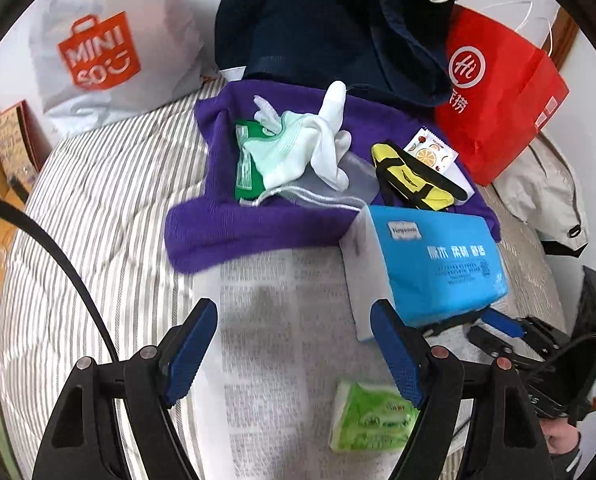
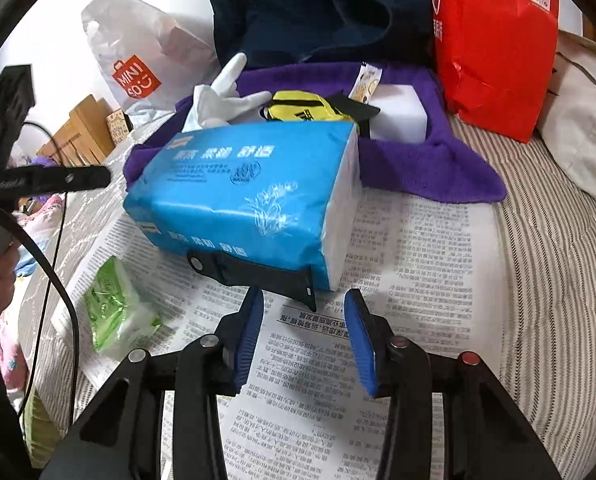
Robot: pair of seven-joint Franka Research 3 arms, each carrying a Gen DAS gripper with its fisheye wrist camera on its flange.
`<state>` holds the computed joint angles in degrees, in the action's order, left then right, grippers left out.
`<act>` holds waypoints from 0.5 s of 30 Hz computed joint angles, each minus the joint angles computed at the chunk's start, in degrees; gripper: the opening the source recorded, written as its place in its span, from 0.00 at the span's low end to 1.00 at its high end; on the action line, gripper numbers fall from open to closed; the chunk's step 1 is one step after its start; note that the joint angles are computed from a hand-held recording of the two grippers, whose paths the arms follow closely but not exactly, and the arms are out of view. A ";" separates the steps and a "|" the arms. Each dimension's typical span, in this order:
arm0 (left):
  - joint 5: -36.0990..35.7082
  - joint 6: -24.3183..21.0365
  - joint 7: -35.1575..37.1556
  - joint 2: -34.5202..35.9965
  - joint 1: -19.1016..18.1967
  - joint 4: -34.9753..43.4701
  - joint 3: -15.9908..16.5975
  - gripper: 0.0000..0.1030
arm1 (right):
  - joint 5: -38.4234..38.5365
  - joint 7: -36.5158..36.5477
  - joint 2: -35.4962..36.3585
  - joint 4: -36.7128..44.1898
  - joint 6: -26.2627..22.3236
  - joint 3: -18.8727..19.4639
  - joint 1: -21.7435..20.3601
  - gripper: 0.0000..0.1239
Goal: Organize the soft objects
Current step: 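Reach the left tool to the green cassette-print packet and close on it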
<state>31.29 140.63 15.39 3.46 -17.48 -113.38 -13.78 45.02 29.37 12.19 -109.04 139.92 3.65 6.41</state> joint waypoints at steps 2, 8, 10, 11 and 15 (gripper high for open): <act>0.71 1.67 -1.63 -1.07 -0.12 -1.61 -0.08 0.76 | 0.47 -0.67 0.06 -0.47 0.77 0.23 0.11 0.34; 1.27 3.32 -2.75 -2.53 -0.27 -3.47 -0.70 0.76 | 2.22 -2.69 0.23 -0.32 -0.58 0.58 -0.06 0.19; 1.51 3.68 -2.94 -2.90 -0.24 -3.86 -0.79 0.76 | 1.57 -2.93 0.12 -0.33 -1.50 0.45 0.01 0.11; 1.58 3.93 -3.02 -3.12 -0.22 -4.12 -0.83 0.76 | 1.73 -3.53 -0.16 -0.53 -2.23 0.44 -0.14 0.11; 1.40 4.53 -2.88 -3.66 -0.03 -5.03 -0.96 0.76 | 2.35 -6.15 -1.38 -1.33 -6.34 0.13 -0.58 0.11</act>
